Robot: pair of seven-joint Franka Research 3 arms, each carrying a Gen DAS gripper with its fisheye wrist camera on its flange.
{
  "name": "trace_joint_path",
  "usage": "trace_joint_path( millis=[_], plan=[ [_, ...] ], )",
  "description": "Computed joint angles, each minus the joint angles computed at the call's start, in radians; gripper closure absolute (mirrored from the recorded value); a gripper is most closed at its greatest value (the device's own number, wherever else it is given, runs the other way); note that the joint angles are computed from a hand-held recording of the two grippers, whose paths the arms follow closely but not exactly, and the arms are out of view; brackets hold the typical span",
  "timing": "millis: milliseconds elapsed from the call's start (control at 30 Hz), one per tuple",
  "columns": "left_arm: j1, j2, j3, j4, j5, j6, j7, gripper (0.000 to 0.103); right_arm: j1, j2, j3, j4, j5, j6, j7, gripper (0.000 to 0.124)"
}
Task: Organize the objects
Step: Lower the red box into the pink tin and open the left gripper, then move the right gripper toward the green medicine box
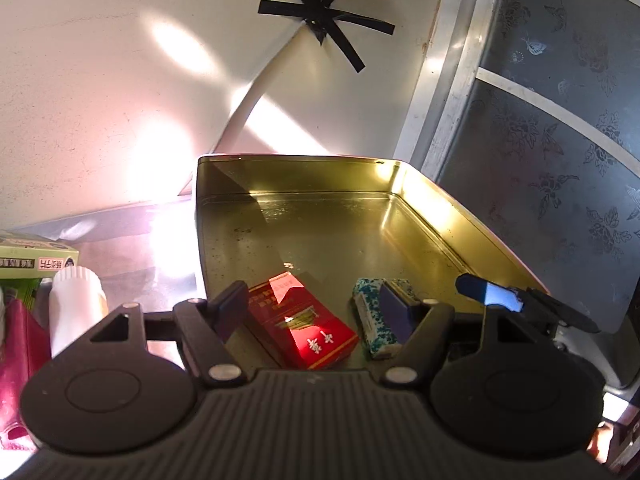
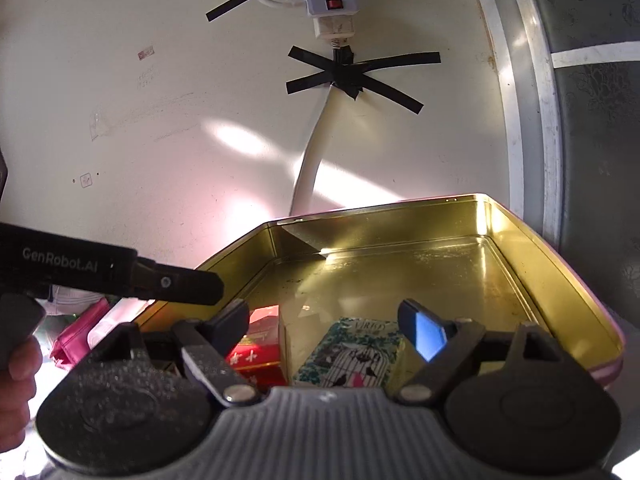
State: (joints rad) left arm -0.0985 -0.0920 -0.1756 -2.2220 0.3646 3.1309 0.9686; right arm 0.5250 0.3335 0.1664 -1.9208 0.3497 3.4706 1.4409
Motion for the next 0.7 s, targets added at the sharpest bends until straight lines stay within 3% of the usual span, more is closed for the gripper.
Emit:
trace_joint_path(
  millis=[167,267,367,700],
  plan=[
    [0.101,-0.125,-0.064,-0.125,0.134,0.032,-0.127,0.029,0.005,-0.021,0.010,-0.042,0.008,0.074,0.014,0.040],
    [0.121,-0.203,-0.066,-0.210,0.134,0.048,-0.139,0.029,-0.009,-0.033,0.033,-0.065,-0.027,0.104,0.031,0.041],
    [0.126,-0.276,-0.050,-0.291,0.108,0.040,-0.140,0.029,-0.009,-0.039,0.044,-0.070,-0.057,0.100,0.039,0.046],
    [0.324,-0.507,-0.123,-0.500,0.084,-0.020,-0.256,0.029,-0.013,-0.036,0.121,-0.047,-0.232,0.049,0.066,0.047]
  ],
)
